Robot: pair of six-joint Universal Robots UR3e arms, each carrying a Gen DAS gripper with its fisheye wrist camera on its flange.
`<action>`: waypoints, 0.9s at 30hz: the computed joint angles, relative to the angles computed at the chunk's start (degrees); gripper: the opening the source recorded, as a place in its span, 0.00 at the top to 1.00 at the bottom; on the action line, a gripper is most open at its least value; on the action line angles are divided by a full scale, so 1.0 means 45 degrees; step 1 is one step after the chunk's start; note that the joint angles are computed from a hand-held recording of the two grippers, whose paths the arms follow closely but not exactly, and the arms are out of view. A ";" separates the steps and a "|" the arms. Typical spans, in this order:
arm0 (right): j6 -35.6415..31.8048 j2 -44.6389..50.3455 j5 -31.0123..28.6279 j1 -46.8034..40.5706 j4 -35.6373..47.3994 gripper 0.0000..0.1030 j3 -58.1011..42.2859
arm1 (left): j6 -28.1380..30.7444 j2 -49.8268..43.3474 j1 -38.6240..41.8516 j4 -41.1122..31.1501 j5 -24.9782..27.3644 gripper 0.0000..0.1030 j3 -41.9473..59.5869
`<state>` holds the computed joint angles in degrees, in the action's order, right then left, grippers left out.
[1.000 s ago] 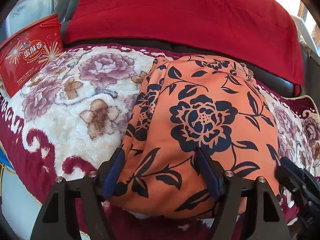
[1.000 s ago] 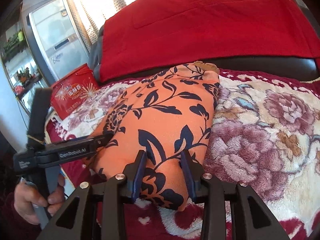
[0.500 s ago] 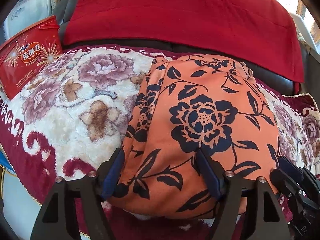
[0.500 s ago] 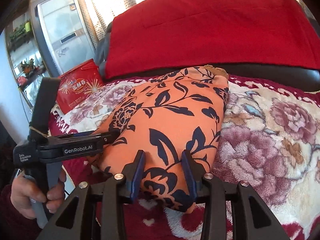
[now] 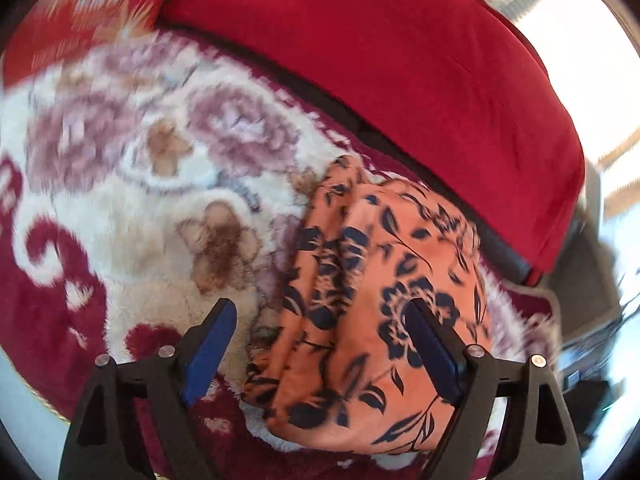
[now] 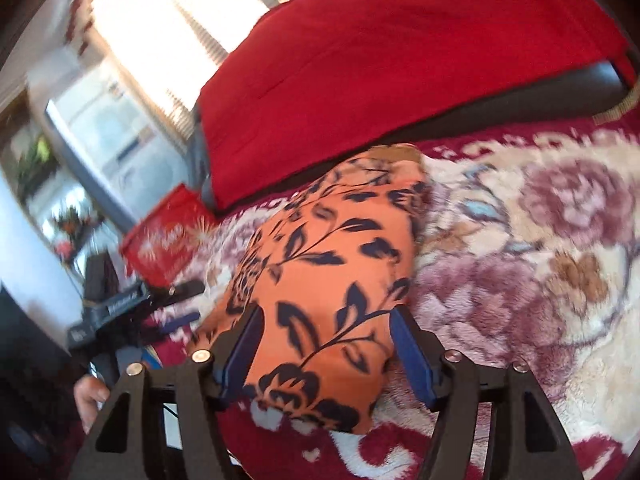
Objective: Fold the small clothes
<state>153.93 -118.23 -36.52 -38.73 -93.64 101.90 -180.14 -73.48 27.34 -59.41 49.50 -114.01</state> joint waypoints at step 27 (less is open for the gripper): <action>0.1869 0.4572 0.1483 0.0783 -0.0188 0.27 -0.1134 | 0.1464 -0.4525 -0.0781 -0.2475 -0.3005 0.16 0.2108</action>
